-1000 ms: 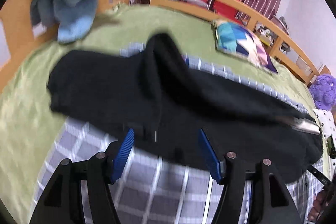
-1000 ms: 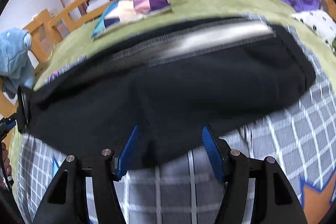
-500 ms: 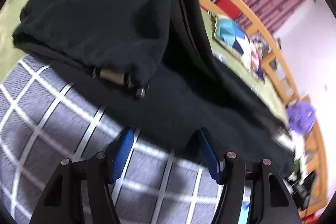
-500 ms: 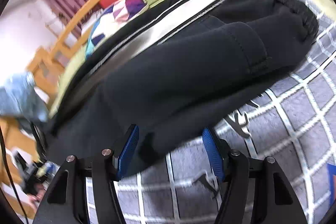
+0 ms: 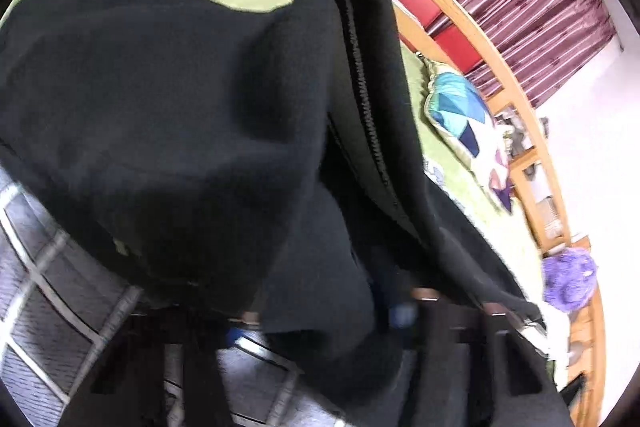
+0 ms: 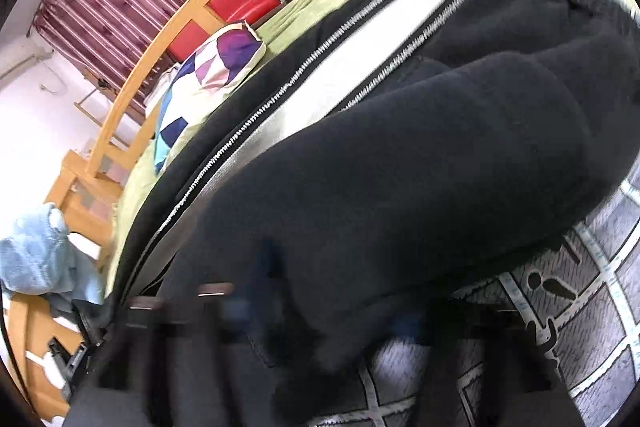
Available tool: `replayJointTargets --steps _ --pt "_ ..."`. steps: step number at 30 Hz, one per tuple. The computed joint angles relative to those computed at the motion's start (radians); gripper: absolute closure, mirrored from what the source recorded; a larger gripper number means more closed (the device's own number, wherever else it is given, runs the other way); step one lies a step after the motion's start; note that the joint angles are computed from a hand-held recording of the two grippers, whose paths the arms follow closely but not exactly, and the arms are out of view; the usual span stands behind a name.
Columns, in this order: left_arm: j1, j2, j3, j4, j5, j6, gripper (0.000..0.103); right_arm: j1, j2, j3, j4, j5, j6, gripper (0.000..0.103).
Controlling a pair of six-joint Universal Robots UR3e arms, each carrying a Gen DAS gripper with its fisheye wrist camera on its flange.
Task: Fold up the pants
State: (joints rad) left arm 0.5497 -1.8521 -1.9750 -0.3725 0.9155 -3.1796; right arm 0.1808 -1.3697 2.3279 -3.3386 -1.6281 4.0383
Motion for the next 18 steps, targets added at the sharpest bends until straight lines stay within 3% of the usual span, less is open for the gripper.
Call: replayJointTargets --steps 1,3,5,10,14,16,18 --pt "-0.003 0.002 0.008 -0.011 0.012 0.014 0.083 -0.004 -0.014 -0.010 0.026 0.008 -0.014 0.084" --pt "0.005 0.027 0.002 -0.037 0.010 0.054 0.087 -0.006 -0.063 0.023 0.005 -0.005 -0.009 0.088" --pt "0.026 0.094 -0.036 -0.073 -0.004 0.085 0.088 0.012 -0.118 0.039 0.015 -0.035 -0.003 0.090" --pt "0.090 0.310 -0.118 -0.242 -0.031 0.204 0.090 0.080 -0.318 0.065 0.202 -0.094 0.014 0.092" --pt "0.201 0.602 -0.193 -0.559 -0.066 0.439 0.090 0.172 -0.548 0.128 0.369 -0.157 0.061 0.093" --pt "0.300 0.783 -0.208 -0.822 -0.080 0.617 0.090 0.290 -0.643 0.114 0.509 -0.250 0.126 0.093" --pt "0.488 0.977 -0.183 -1.228 -0.094 0.888 0.090 0.428 -0.713 0.089 0.654 -0.356 0.203 0.093"
